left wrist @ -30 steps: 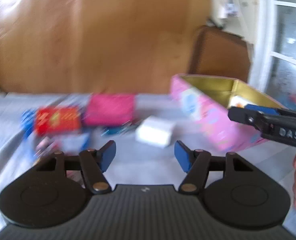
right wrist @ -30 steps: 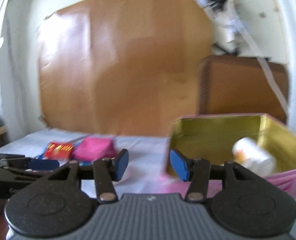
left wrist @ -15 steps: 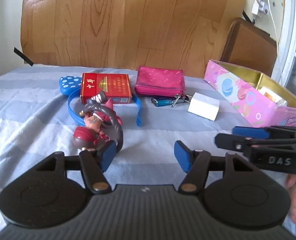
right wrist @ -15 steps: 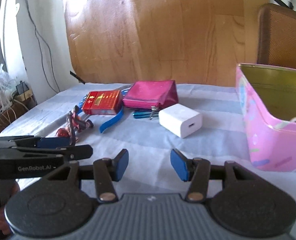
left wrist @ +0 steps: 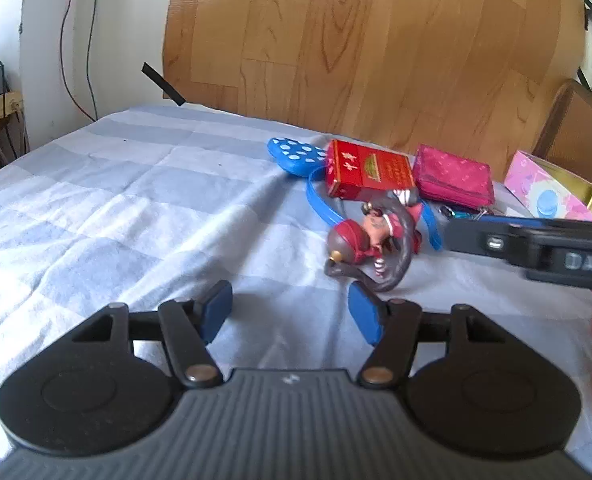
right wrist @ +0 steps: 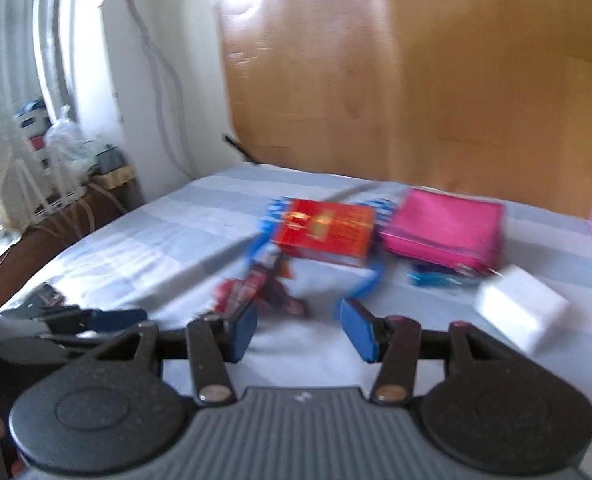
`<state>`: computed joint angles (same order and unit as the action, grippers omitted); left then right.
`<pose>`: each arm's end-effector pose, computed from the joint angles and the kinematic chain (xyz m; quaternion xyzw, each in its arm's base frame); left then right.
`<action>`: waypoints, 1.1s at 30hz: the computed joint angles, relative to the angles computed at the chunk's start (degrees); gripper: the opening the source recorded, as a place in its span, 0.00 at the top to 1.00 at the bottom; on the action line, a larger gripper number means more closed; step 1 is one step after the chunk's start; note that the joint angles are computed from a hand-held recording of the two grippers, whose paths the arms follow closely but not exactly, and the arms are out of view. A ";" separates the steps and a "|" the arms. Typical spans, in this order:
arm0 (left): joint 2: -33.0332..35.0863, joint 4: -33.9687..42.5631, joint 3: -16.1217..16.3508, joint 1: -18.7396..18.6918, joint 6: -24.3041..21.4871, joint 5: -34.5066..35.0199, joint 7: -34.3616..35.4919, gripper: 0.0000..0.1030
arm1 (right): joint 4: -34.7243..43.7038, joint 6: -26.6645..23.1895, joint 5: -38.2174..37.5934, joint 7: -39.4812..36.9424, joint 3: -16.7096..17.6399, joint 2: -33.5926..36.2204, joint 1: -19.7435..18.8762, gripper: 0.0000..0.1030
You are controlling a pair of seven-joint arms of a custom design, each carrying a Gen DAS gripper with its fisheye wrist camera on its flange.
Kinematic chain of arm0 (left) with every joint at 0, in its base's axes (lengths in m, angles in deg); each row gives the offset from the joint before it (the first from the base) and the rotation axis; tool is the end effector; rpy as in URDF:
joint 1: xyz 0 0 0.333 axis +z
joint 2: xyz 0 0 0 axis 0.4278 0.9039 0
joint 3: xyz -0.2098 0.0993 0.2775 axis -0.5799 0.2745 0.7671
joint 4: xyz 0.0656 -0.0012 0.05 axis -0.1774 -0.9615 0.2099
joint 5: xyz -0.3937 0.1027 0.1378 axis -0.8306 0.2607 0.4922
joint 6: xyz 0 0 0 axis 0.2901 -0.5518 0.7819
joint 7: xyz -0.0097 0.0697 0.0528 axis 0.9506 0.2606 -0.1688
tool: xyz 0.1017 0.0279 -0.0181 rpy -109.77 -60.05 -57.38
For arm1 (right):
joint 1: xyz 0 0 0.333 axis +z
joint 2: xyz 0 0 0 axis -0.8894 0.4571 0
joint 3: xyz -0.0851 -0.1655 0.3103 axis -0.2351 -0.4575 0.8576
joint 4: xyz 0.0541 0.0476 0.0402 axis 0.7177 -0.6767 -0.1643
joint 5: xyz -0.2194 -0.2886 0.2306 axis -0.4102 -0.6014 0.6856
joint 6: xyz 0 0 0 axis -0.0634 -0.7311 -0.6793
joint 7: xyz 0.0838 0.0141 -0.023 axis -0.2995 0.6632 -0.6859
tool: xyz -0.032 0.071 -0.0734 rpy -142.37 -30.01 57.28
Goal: Organize rigid objects
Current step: 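Move the left gripper to the red doll figurine, then grasp the red doll figurine with the left gripper and drop it into the tin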
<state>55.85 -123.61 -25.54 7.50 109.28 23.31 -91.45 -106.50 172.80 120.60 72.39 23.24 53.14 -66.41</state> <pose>0.6478 -0.2970 0.4721 -0.7338 0.4850 -0.3176 0.3541 0.7568 0.0247 0.4934 -0.8067 0.3350 -0.0981 0.4769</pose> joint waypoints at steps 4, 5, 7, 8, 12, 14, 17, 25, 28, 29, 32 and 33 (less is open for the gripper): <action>1.58 2.23 -0.25 -0.88 -3.33 -1.35 3.92 0.32 | 1.11 1.49 -1.37 1.92 0.68 1.04 2.30 0.47; 1.76 2.42 -0.15 -1.06 -3.68 -1.45 4.06 0.32 | 1.91 2.28 -2.96 3.88 0.50 1.78 3.23 0.47; 1.72 2.41 0.00 -1.31 -3.97 -1.51 3.97 0.32 | 3.46 3.42 -5.58 6.56 0.47 3.47 4.30 0.46; 1.69 2.36 0.08 -1.35 -3.91 -1.43 3.80 0.32 | 3.30 4.50 -4.58 5.54 1.15 3.68 3.97 0.51; 1.49 2.17 0.03 -1.48 -4.39 -1.52 3.89 0.32 | 3.71 3.74 -5.34 5.99 1.63 4.02 2.89 0.65; 1.63 2.44 -0.02 -1.53 -4.80 -1.84 4.46 0.32 | 1.79 4.00 -3.18 1.98 2.28 2.56 1.59 0.81; 1.78 2.81 -0.18 -1.73 -5.35 -2.50 5.26 0.31 | -1.19 3.73 -2.19 -2.36 1.62 0.11 0.76 0.83; 3.33 5.36 0.13 -0.37 11.16 -3.04 0.80 0.29 | -6.18 -0.36 2.45 -8.25 -1.69 -3.90 -2.41 0.83; 6.29 9.85 0.06 -0.36 18.54 -5.35 4.51 0.23 | -7.60 0.41 6.09 -10.58 -2.49 -5.16 -3.54 0.83; 7.71 11.90 -0.30 -0.34 19.94 -7.34 7.00 0.23 | -7.75 0.60 7.68 -11.56 -2.69 -5.40 -3.97 0.83; 14.29 20.97 -4.48 1.23 22.44 -16.76 18.95 0.23 | -7.53 1.94 13.82 -15.49 -3.21 -5.89 -5.33 0.83; 16.70 24.86 -4.67 0.15 21.57 -17.94 21.20 0.23 | -7.16 2.52 15.59 -16.53 -3.38 -5.86 -5.68 0.83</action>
